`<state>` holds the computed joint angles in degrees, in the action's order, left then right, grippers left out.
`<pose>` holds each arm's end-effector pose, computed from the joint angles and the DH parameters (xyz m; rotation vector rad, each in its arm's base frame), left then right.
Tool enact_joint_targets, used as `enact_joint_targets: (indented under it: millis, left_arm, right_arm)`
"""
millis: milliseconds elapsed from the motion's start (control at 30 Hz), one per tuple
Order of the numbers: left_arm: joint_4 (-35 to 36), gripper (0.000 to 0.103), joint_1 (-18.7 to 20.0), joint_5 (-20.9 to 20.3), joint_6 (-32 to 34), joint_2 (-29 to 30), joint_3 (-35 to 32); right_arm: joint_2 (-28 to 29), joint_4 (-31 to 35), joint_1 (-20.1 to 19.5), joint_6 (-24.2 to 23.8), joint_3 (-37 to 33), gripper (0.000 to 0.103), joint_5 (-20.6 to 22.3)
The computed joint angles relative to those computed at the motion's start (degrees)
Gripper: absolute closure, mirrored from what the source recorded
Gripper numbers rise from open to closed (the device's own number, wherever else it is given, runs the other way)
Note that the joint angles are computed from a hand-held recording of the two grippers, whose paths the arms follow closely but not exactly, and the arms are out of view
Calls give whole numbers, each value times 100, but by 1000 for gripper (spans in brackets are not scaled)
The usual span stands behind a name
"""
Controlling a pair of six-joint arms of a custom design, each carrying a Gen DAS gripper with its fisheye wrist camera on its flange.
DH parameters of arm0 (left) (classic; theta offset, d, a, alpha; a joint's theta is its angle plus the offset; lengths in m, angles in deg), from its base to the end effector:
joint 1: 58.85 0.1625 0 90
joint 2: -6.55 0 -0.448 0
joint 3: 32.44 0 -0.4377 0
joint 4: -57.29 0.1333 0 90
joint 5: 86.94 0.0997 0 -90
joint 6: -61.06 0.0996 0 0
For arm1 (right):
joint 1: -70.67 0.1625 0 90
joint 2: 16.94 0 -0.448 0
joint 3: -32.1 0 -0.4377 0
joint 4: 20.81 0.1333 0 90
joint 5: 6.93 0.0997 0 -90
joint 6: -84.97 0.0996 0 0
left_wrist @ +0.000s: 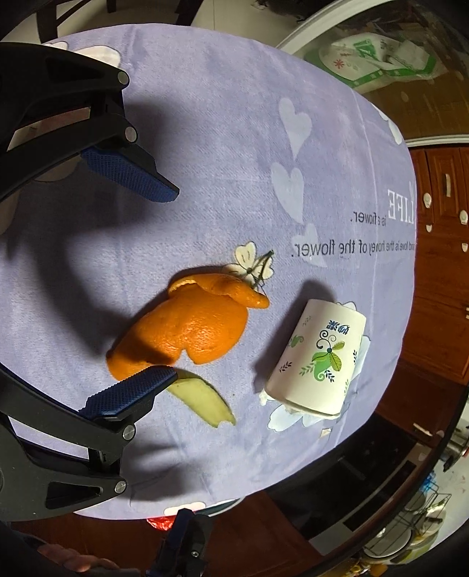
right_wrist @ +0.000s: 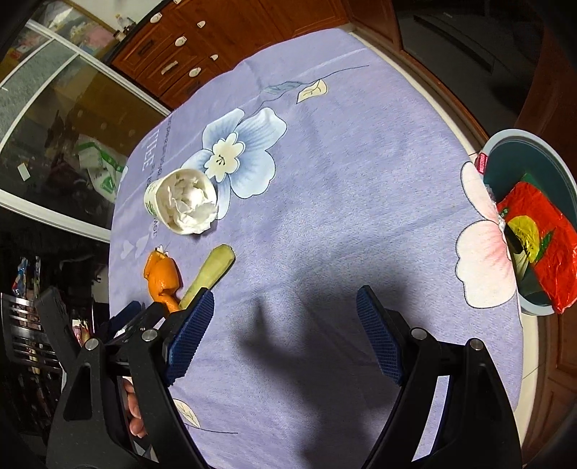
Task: Collect trash
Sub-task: 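Move both empty grippers back to the orange peel and green peel, then grasp the orange peel with the left gripper while the right gripper grasps the yellow-green peel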
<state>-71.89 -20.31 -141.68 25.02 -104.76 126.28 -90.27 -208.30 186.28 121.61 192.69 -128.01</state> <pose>-0.0535 -0.2866 0.1629 0.4026 2.5365 -0.4308 0.1874 -0.2015 0.0882 -0.3271 -2.6867 0.5962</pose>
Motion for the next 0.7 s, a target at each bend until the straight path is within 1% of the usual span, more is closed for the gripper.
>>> enact_joint_targets:
  millis: [200, 367, 433, 500, 533, 567, 600, 633, 700]
  left_arm:
    - [-531, 11, 268, -42, 358, 399, -81]
    - [-760, 11, 353, -58, 562, 595, -120]
    - [-862, 13, 361, -38, 651, 666, -115]
    - [-1008, 23, 409, -151, 784, 746, -123]
    - [-1063, 25, 401, -175, 827, 775, -114]
    - [-1130, 33, 356, -173, 884, 792, -88]
    - [-1242, 48, 326, -248, 1006, 823, -62]
    - [-1300, 52, 272, -282, 1057, 830, -33]
    - [-1261, 67, 78, -151, 1032, 791, 44]
  right_arm:
    - [118, -21, -135, -98, -65, 26, 71]
    - [282, -135, -208, -193, -113, 26, 139]
    - [356, -167, -214, -202, -143, 26, 154]
    - [413, -171, -228, -230, -176, 26, 172]
    - [436, -165, -233, -240, -194, 26, 177]
    - [480, -152, -220, -239, -225, 26, 165]
    - [504, -126, -208, -239, -253, 26, 165]
    - [541, -107, -191, -246, -287, 26, 174]
    - [640, -90, -153, -276, -368, 26, 219]
